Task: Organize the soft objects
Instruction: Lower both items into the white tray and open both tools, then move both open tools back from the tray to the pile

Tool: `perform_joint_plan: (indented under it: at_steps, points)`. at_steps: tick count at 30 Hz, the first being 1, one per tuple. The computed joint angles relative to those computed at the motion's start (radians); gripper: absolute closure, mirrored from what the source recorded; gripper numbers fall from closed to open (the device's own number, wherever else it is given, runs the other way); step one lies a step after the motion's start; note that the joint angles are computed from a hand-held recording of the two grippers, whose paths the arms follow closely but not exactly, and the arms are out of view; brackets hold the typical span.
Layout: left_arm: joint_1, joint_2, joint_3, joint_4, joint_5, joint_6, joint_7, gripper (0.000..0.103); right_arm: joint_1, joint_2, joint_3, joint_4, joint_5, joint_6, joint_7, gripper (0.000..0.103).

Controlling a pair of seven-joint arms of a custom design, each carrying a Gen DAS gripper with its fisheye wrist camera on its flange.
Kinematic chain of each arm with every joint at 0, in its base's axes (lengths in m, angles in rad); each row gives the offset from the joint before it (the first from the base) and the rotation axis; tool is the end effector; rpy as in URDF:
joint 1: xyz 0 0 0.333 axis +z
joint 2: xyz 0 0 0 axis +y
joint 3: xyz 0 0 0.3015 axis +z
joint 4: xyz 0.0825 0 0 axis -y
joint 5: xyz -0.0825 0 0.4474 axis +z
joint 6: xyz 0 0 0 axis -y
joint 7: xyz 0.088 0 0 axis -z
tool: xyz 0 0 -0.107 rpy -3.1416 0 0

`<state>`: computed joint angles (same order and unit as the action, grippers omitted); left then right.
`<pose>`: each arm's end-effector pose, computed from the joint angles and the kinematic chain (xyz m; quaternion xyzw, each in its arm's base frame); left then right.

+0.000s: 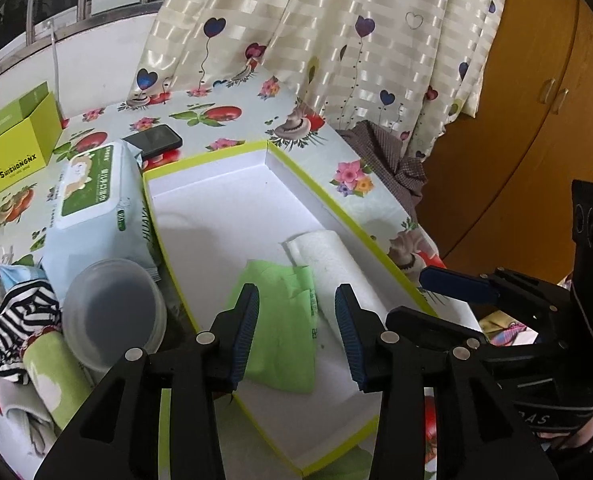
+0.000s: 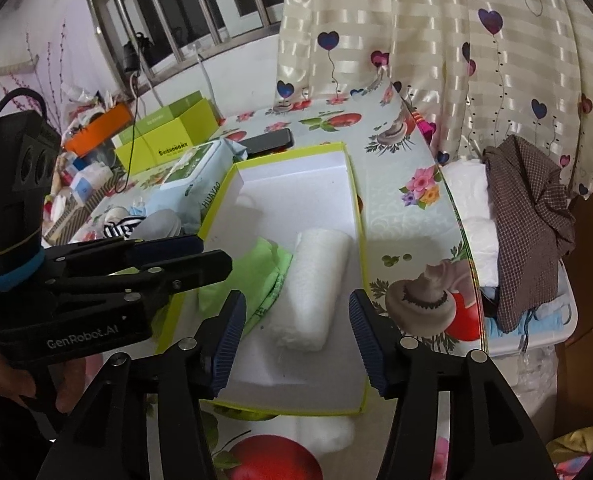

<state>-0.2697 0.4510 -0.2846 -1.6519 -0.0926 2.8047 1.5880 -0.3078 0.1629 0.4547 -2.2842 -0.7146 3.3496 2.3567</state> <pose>0.6703 -0.3757 0.3986 -0.5071 0.7837 -0.3442 0.1010 0.5824 0.1553 0.3268 -0.6660 0.6088 -0.1891 0.3873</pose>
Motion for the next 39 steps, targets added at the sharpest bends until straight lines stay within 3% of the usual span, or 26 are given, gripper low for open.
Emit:
perform_joint_plan:
  at_steps: [4,9,13,19,31,39]
  points:
    - [0.017,-0.052,-0.012,-0.062,-0.022,0.036,0.011,0.062,0.105,-0.035,-0.09,-0.024,0.055,0.011,-0.035,0.049]
    - [0.032,-0.134,-0.015,-0.159,-0.042,0.104,0.018,0.062,0.318,-0.08,-0.258,-0.059,0.208,0.03,-0.163,0.048]
    - [0.037,-0.197,-0.002,-0.229,-0.043,0.152,0.006,0.062,0.413,-0.099,-0.317,-0.072,0.284,0.035,-0.238,0.047]
    - [0.038,-0.265,0.028,-0.311,-0.021,0.189,-0.042,0.062,0.495,-0.106,-0.343,-0.065,0.37,0.022,-0.328,0.047]
    - [0.051,-0.357,0.075,-0.437,0.063,0.233,-0.165,0.062,0.592,-0.089,-0.342,-0.025,0.518,-0.015,-0.49,0.047]
    - [0.071,-0.418,0.112,-0.521,0.199,0.266,-0.323,0.062,0.638,-0.061,-0.33,0.019,0.596,-0.047,-0.588,0.047]
